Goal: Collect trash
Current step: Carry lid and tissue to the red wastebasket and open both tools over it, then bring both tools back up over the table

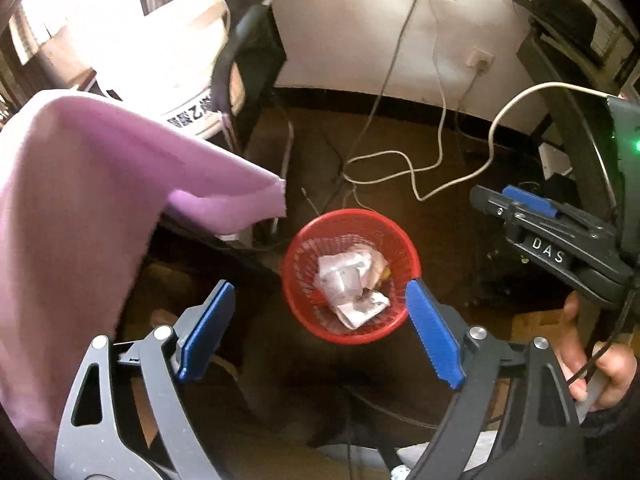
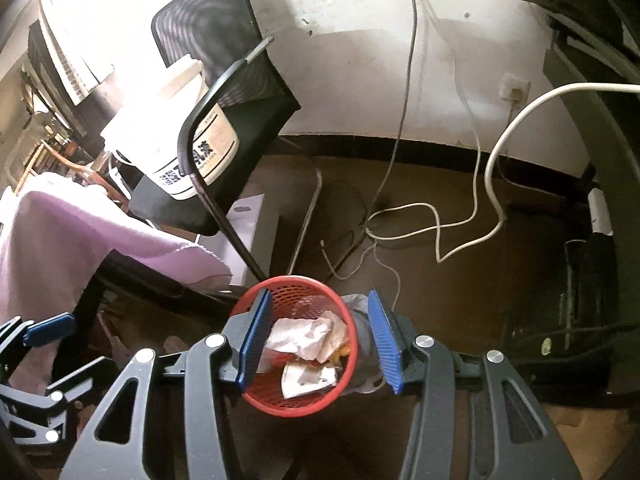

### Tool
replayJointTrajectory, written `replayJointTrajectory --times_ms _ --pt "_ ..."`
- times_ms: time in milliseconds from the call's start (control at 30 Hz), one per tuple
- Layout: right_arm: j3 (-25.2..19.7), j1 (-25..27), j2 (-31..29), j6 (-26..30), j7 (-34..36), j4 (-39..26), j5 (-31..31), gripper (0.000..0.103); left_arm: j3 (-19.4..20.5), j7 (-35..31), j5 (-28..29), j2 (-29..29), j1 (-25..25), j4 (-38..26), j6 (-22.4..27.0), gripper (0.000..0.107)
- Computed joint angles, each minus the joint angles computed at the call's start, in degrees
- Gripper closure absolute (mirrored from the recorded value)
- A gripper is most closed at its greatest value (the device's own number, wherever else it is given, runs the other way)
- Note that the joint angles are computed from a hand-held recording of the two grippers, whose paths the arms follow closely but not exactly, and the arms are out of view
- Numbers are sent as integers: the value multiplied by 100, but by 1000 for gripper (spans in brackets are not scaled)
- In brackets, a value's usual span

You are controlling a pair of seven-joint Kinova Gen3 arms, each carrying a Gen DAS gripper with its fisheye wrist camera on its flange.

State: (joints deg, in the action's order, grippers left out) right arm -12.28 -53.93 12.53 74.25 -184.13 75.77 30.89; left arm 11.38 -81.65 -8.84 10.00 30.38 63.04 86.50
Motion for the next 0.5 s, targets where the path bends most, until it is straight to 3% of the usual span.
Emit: replayJointTrajectory --times_ms 500 --pt "37 -336 181 212 290 -639 212 53 -46 167 -9 -436 -373 85 58 23"
